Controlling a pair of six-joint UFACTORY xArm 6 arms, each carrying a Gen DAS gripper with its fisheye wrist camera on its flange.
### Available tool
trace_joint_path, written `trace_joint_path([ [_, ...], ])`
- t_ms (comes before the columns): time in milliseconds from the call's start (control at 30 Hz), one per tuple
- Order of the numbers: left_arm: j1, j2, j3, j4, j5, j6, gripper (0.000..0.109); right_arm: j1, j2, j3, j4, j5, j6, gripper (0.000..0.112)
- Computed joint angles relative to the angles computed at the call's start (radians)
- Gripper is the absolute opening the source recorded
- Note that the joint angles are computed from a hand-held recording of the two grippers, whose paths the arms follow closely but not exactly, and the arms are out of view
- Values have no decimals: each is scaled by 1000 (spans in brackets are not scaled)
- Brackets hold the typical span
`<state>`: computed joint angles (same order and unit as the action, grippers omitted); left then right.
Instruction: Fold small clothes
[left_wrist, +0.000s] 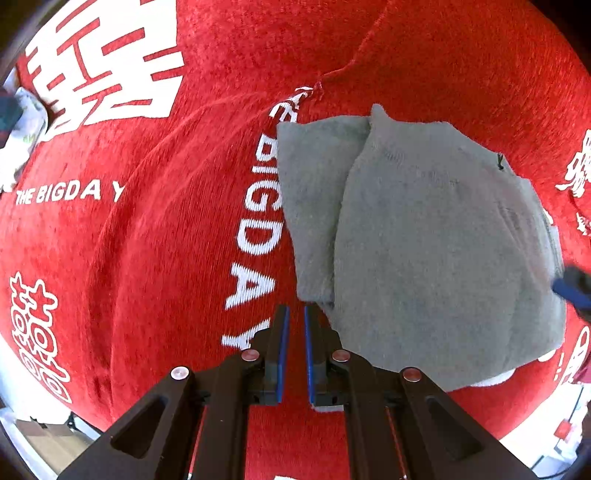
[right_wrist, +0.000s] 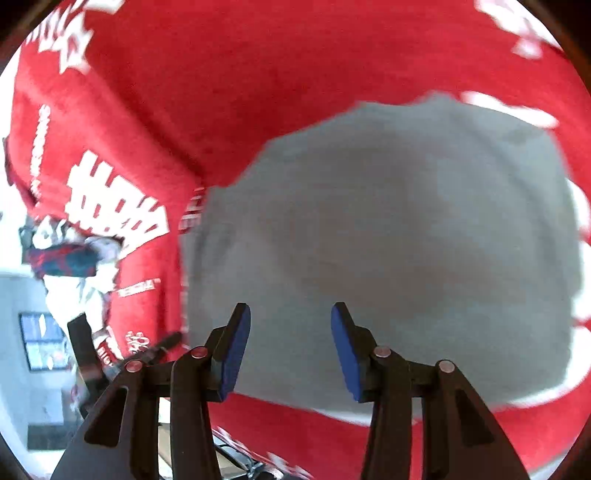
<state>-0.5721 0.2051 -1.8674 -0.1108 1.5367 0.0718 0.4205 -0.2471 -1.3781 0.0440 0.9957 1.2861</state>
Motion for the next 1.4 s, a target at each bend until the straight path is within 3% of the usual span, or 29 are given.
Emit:
trace_joint_path([
  [33, 3, -16, 19, -14, -4, 0, 9, -7, 53, -37, 20, -25, -36, 13],
  [67, 9, -26, 35, -34, -5, 8, 9, -19, 133, -102, 45, -40, -76, 10],
  [267, 22, -70, 122, -104, -19, 48, 9, -52, 391, -300, 124, -101, -131, 10],
  [467, 44, -112, 235, -132, -87, 76, 9, -45, 577, -512, 170, 31, -215, 10],
  [633, 66, -108, 223, -165, -59, 85, 9, -19, 702, -737, 178, 183, -306, 12],
  [767, 78, -93, 190, -145, -39, 85, 9, -9, 718, -792, 239, 242, -349, 12],
  [1133, 87, -96, 161, -65, -21, 82, 9, 70, 357, -336, 219, 94, -179, 12],
  [1300, 89, -113, 172, -45, -16, 86, 9, 115, 253, -203, 222, 39, -85, 12],
  [1333, 77, -118, 179, -41, -19, 73, 12, 123, 236, -179, 224, 26, -65, 13],
  [1367, 72, -124, 184, -36, -20, 68, 52, 131, 218, -153, 228, 11, -43, 15],
  [1400, 64, -129, 189, -16, -30, 57, 103, 141, 200, -128, 229, -5, -20, 25],
])
